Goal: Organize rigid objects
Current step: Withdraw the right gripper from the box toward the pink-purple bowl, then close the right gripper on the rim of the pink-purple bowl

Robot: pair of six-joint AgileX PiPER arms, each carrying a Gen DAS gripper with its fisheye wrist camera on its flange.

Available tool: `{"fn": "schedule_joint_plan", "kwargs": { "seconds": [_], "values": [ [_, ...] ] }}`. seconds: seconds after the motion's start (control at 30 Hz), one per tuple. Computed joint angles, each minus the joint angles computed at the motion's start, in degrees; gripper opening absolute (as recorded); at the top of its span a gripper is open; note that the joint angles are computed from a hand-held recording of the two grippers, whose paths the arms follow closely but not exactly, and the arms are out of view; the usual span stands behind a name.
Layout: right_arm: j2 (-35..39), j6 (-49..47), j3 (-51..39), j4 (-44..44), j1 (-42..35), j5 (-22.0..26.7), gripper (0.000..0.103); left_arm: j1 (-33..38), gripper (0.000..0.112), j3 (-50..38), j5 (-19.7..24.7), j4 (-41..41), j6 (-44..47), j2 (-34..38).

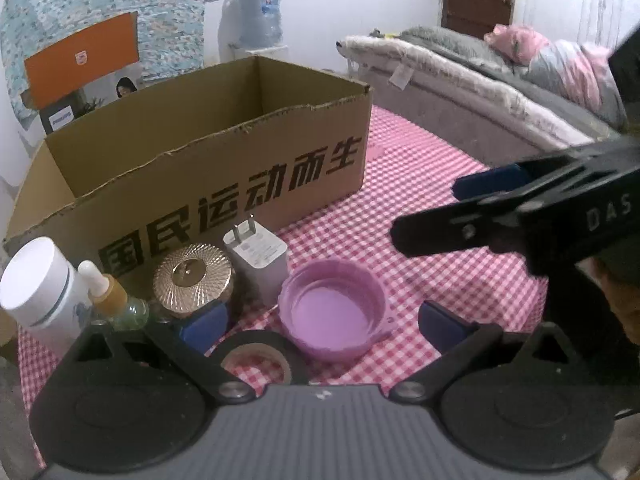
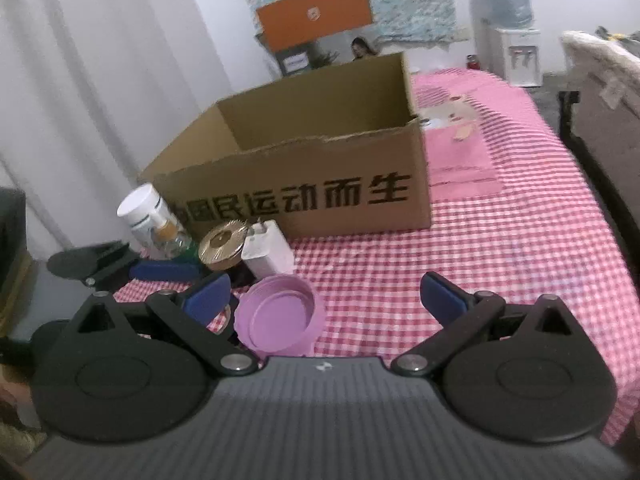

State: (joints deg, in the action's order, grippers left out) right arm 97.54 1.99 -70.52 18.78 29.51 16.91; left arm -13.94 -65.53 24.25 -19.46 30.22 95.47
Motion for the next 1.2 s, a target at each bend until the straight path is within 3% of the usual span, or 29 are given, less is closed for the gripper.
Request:
{"fn": "schedule_joint_plan", "kwargs": {
  "seconds": [0.17, 0.4, 0.53, 0.83, 1.2],
  "values": [
    [5.4, -3.3, -7.0, 3.0, -0.2, 5.2, 0.094, 0.3, 0.097, -1.8, 1.3, -1.0, 2.3, 2.3],
    [11.7, -6.9, -14.9, 6.7, -1.2, 12.7, 0.054, 0.3, 0.093, -4.7, 4.7, -2.0, 3.8, 5.1],
    [13.5, -8.6, -16.7, 7.9, -1.3, 14.7, 0.043, 0.8, 0.092, -5.9, 6.4, -3.6, 4.7, 6.2],
    [14.1, -10.0, -16.8, 7.9, -1.5, 16.4, 0.037, 0.9, 0.091, -7.3, 8.0, -6.5, 7.1, 7.4],
    [9.0, -9.4, -8.7, 7.4, -2.7, 14.0, 0.037, -1.1, 0.091, -6.0, 9.3, -12.3, 11.4, 6.6]
  ]
}}
